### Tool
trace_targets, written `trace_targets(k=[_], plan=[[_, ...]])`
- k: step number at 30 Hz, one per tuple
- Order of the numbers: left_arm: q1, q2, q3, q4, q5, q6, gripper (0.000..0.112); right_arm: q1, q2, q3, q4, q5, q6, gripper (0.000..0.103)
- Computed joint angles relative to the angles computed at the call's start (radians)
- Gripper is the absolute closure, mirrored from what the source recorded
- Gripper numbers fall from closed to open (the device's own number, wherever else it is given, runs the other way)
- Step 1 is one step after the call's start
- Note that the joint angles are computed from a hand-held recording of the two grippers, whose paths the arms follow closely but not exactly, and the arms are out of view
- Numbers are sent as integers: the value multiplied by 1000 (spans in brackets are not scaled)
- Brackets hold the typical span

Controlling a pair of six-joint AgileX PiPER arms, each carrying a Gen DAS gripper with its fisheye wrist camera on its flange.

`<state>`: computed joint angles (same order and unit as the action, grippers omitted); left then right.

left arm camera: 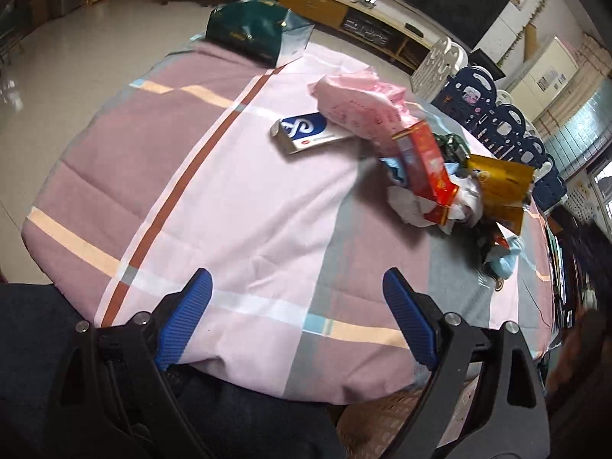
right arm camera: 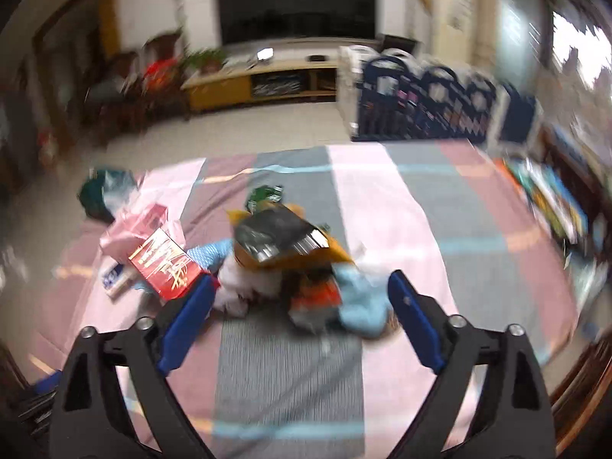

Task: Collect trash
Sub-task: 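Grasp the yellow chip bag with the right tool, then lift the chip bag with the right tool while the left tool grasps the red box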

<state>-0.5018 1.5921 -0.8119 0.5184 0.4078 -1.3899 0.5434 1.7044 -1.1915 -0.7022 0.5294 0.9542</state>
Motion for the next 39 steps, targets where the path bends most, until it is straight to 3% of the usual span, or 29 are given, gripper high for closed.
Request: trace_targets(k=[4,7,8,10,11,13,14,21,23,27,30,33,36,39], plan=[[49,31,8,-126,-60,140,22,53,269,-332,-113,195,-176,11],[48,40,16,-103,-67,104,22,21,375,-451,-37,242,-314,11],[51,41,21,-98,-72,96,22,1,381,-454,25,224,-357,13],[66,53,24,-120,-97,113,22,-26,368,-411,108,168,-403,36],[76,59,29,-156,-117,146,22,-33,367,-396,140,152,-422,53],[80,64,28,-190,-121,177,22,-31,354,-353,179,109,-427,63],[77,68,26,-179,-126,167,22,-32,331,-307,198,60,-428,73],[73,50,39,-135,-145,130,22,6,96,-45,166,-126,-297,79],[86,52,27,-191,-152,183,22,13,14,20,157,-167,-269,79],[115,87,-74,-442,-152,450,21,33,-171,179,68,-220,-147,79],[112,169,-225,-490,-86,511,18,-5,-293,300,217,-272,-242,79],[101,289,-457,-443,62,444,16,-42,-407,436,303,-313,-264,79],[60,427,-735,-289,305,253,13,-69,-517,576,292,-340,-172,79],[32,614,-1035,-273,524,306,13,-91,-582,690,317,-366,-99,79]])
